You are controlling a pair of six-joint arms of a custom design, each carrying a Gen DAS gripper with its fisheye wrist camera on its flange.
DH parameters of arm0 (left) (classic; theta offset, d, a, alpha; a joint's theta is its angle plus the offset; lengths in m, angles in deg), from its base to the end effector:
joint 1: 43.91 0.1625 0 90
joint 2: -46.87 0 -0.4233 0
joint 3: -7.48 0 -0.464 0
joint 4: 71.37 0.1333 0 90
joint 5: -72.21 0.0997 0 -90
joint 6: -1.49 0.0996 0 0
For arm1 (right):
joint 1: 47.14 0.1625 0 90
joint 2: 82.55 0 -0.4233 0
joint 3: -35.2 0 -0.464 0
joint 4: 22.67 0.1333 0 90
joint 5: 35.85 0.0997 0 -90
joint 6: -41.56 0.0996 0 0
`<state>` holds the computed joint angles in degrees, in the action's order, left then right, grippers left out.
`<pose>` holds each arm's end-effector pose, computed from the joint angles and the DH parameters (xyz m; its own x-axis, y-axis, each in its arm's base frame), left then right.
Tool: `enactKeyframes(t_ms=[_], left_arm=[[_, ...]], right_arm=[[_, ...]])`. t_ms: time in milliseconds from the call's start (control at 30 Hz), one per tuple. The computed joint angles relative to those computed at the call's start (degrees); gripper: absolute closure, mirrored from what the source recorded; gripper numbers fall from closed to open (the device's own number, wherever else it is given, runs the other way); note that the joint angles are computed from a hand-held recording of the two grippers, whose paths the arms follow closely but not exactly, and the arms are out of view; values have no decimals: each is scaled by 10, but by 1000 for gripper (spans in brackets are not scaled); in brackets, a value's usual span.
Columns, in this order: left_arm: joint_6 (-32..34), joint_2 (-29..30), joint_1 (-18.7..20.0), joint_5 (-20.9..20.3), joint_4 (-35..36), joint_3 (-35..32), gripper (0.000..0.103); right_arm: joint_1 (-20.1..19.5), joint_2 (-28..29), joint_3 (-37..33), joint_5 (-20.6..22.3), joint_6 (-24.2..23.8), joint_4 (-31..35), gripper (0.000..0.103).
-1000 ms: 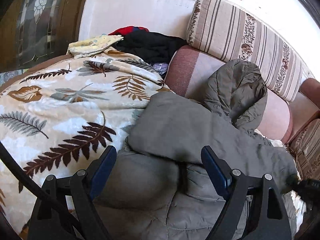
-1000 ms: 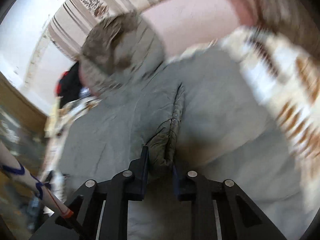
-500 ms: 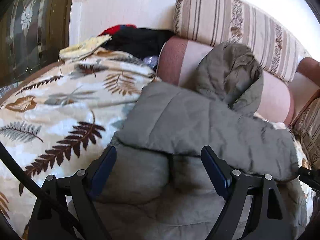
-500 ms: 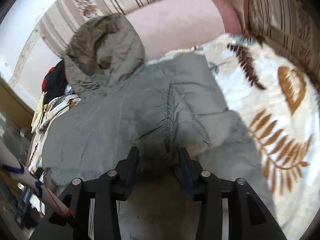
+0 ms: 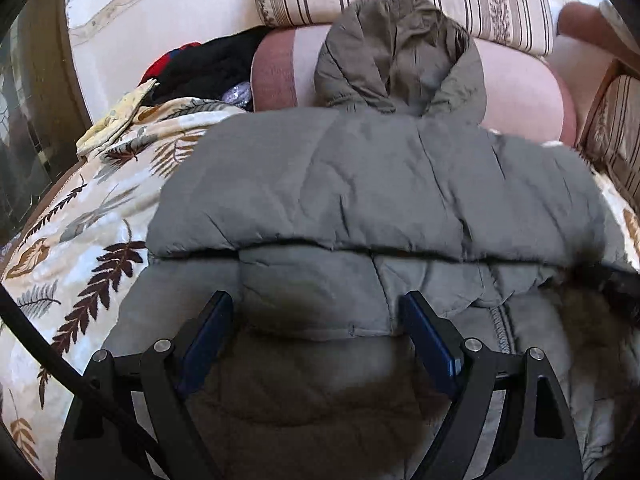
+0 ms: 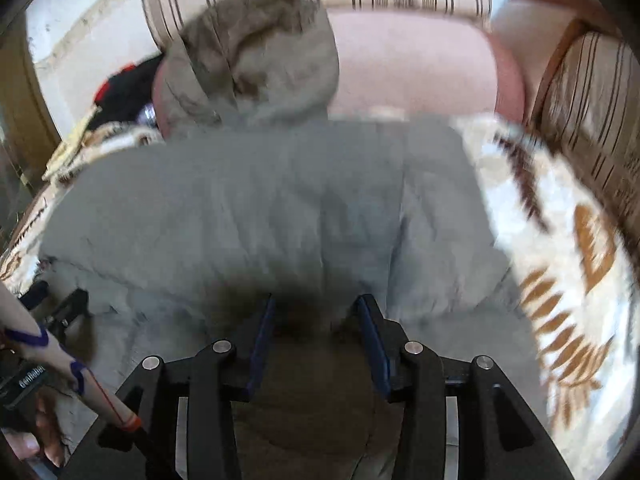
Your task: Fold large clothes
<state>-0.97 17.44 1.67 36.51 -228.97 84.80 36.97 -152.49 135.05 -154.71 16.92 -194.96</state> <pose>-0.4022 -0.7165 0.0052 -0.6362 0.1838 -0.7493 0.6322 0.6809 -0.3698 0.0153 -0.6825 0.3545 -0.7823 0.1742 0.5980 -0.2899 0.7479 -0.5971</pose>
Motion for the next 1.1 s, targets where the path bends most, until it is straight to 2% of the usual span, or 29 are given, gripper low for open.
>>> enactKeyframes(t_ms=[67,300,1100], left_arm=[[4,2,0,4,-5,1,17],[9,4,-1,9,-7,1,17],[6,4,-2,12,-2,-1,17]], right_arm=[[-12,2,-8,9,29,38,54],[-11,5,3,7,5,3,52],[-7,13,5,-5,-14,-19,49]])
